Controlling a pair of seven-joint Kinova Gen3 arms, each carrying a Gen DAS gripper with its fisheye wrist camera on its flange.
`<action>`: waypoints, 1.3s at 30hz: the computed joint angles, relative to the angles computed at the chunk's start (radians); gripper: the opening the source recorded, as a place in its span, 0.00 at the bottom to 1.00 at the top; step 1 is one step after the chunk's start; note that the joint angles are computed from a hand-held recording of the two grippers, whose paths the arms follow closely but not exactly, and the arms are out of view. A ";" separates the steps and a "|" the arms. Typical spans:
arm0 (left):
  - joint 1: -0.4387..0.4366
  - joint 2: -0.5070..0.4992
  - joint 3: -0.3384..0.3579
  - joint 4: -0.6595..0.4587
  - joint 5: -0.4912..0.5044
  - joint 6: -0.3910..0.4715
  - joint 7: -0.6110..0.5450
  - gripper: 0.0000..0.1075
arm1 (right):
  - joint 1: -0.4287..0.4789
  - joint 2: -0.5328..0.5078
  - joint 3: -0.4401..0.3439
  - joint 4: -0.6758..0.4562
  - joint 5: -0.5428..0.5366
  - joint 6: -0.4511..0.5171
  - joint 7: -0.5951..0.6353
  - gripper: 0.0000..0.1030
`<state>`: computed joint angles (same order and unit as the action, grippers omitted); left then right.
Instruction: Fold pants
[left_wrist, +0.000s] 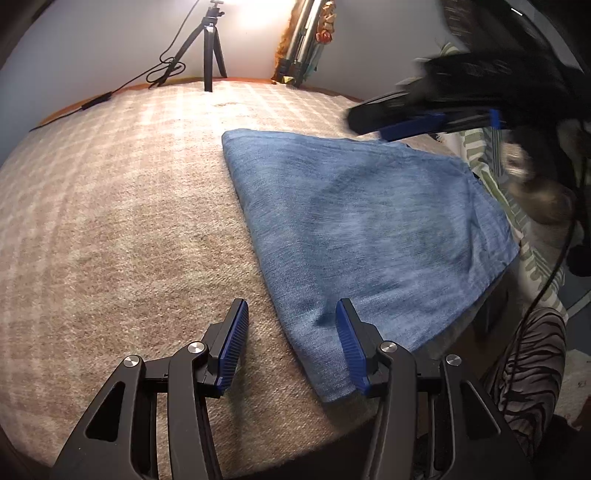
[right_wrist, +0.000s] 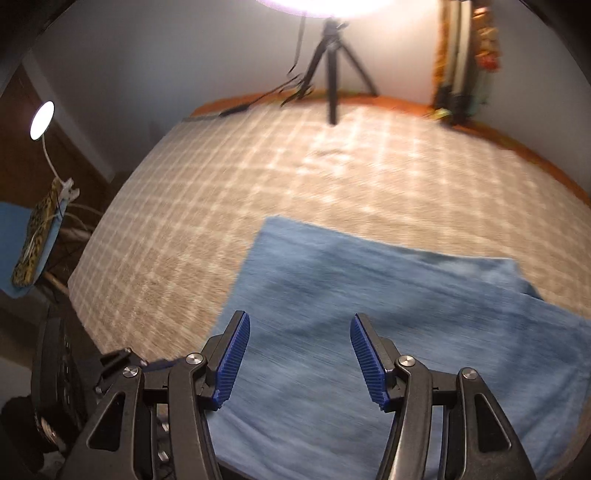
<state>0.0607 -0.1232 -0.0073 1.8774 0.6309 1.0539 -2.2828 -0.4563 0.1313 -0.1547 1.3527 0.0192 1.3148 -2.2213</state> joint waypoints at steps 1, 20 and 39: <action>-0.002 0.000 -0.005 0.001 0.005 0.005 -0.005 0.46 | -0.004 0.026 -0.003 -0.017 -0.005 0.003 0.001 0.57; -0.072 0.030 -0.036 -0.005 0.106 0.102 -0.034 0.43 | -0.147 0.364 0.046 -0.371 0.027 0.301 0.014 0.46; -0.110 0.084 -0.003 0.000 0.268 0.100 -0.070 0.14 | -0.033 0.177 0.028 -0.131 -0.074 0.055 -0.001 0.03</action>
<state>-0.0489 -0.0397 -0.0102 1.8776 0.8989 1.1537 -2.3533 -0.4890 0.3080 -0.1266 1.2217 -0.0550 1.3695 -2.2226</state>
